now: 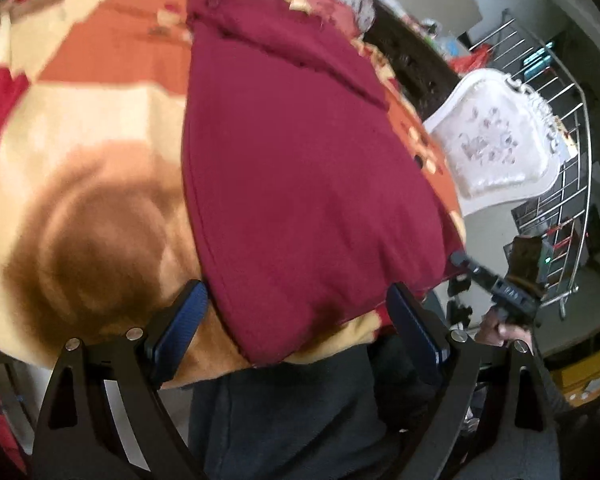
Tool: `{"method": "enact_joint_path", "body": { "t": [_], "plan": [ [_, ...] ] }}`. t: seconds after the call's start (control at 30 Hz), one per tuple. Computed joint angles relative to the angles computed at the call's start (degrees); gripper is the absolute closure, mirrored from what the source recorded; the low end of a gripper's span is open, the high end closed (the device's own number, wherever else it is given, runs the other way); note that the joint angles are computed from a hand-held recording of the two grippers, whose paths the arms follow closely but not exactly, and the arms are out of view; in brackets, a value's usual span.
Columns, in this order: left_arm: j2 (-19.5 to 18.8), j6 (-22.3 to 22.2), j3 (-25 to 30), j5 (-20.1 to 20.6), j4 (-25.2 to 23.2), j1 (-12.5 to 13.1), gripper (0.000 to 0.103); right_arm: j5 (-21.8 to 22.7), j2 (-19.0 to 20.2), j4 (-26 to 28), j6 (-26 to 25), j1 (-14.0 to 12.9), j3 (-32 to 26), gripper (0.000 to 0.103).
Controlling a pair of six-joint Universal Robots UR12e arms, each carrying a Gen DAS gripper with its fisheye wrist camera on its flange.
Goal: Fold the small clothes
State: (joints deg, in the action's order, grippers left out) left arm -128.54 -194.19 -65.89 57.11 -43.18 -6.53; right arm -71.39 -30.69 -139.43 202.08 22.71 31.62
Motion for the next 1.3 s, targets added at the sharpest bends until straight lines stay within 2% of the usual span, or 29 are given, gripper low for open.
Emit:
{"method": "enact_joint_path", "body": {
  "t": [0.13,0.17,0.23,0.33,0.4,0.5,0.53,0.6,0.67,0.9,1.03,1.07,1.3],
  "plan": [
    [0.05,0.32,0.06,1.23,0.09,-0.34,0.012,0.24,-0.17,-0.44,-0.14,-0.05,0.21,0.087],
    [0.06,-1.28,-0.15,0.16,0.86,-0.12,0.012,0.31,-0.16,-0.62,-0.04,-0.07,0.23,0.087],
    [-0.11,-3.96,-0.62,-4.53,3.03,0.42,0.012,0.32,-0.11,-0.69,-0.08,-0.10,0.14,0.087],
    [-0.18,-3.10,-0.39,-2.95,2.99,0.03,0.014,0.11,-0.32,-0.31,-0.04,-0.09,0.46,0.087],
    [-0.07,-3.64,-0.50,0.01,3.00,-0.32,0.034,-0.15,-0.42,0.84,0.26,-0.14,0.53,0.087],
    [0.06,-5.85,-0.90,0.89,3.63,-0.24,0.051,-0.03,-0.68,2.87,1.63,-0.37,0.91,0.087],
    [0.12,-5.87,-1.02,0.89,3.43,-0.18,0.054,0.01,-0.89,2.62,2.09,-0.42,1.42,0.087],
    [0.18,-5.10,-0.89,1.97,2.11,-0.27,0.071,0.53,-1.15,2.23,2.50,-0.51,2.11,0.087],
    [0.11,-4.72,-0.68,2.04,1.42,-0.24,0.081,1.03,-1.25,2.41,2.33,-0.52,2.38,0.087],
    [-0.10,-2.73,0.09,2.64,1.08,-0.73,0.083,0.14,-2.62,0.39,2.80,-0.62,4.65,0.087],
    [0.02,-2.38,-0.32,2.74,1.92,-0.72,0.084,0.96,-2.57,1.02,1.07,-0.60,4.40,0.087],
    [0.14,-2.34,-0.55,3.10,2.51,-0.75,0.094,1.47,-2.56,0.55,0.86,-0.62,4.49,0.087],
    [1.27,-1.08,-1.79,8.96,6.32,-1.71,0.095,-0.86,-2.65,-0.06,-2.58,-0.30,3.47,0.089]
  ]
}}
